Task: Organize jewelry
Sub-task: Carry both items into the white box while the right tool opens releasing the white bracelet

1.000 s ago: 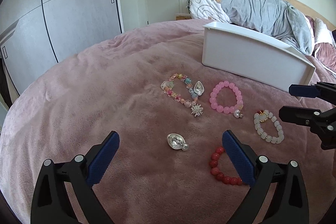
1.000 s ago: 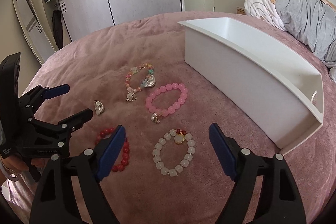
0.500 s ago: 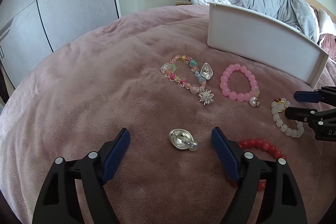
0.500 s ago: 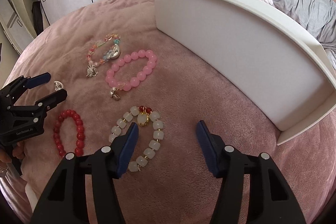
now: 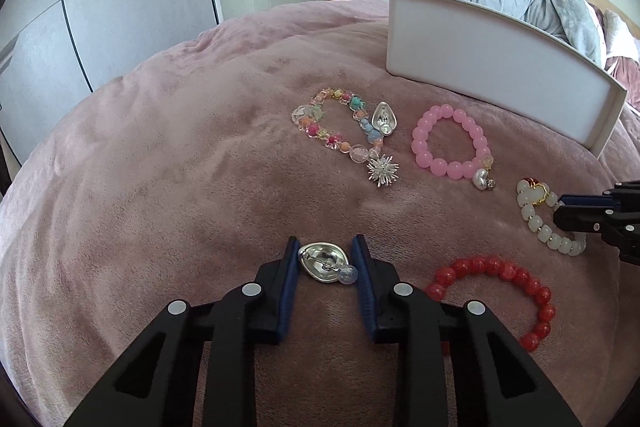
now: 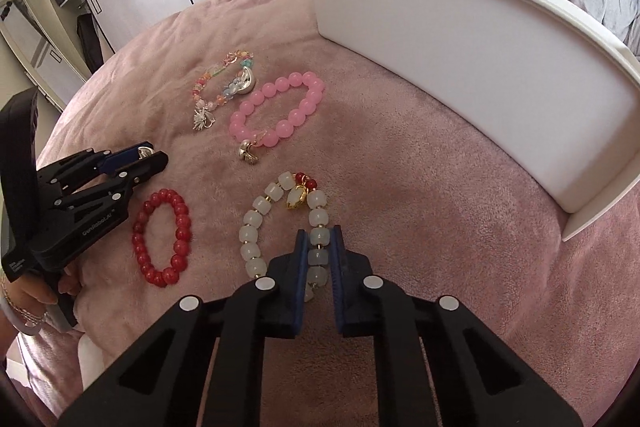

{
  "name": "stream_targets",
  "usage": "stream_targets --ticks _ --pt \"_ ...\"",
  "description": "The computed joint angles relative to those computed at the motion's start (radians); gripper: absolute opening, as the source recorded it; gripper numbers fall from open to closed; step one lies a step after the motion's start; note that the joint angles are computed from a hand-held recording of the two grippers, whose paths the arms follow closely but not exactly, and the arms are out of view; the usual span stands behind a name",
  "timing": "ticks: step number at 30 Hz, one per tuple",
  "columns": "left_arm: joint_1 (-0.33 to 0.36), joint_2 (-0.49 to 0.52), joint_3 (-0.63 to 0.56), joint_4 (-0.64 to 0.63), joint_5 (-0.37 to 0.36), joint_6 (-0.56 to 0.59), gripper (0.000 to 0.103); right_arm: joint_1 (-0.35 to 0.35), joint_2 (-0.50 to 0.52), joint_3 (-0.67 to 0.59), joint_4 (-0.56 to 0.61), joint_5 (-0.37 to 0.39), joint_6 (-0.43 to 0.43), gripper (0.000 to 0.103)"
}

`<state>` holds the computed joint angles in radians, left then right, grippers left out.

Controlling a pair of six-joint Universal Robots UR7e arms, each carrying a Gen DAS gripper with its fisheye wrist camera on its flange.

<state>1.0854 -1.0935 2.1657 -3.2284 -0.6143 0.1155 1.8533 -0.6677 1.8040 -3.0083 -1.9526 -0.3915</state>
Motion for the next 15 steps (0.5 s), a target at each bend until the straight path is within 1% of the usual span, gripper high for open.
stream_targets --ticks 3,8,11,15 --pt "0.001 -0.009 0.001 0.01 -0.01 -0.014 0.031 -0.003 -0.022 0.018 0.0 0.034 0.016 0.011" --pt "-0.008 -0.054 0.01 0.059 -0.042 -0.094 0.031 0.012 -0.069 0.052 -0.031 0.082 -0.005 0.011" --pt "-0.031 -0.071 0.017 0.074 -0.025 -0.087 0.031 0.025 -0.094 0.06 -0.044 0.099 -0.022 0.011" --pt "-0.07 -0.101 0.017 0.083 -0.019 -0.068 0.031 0.034 -0.129 0.056 -0.038 0.139 -0.014 0.011"
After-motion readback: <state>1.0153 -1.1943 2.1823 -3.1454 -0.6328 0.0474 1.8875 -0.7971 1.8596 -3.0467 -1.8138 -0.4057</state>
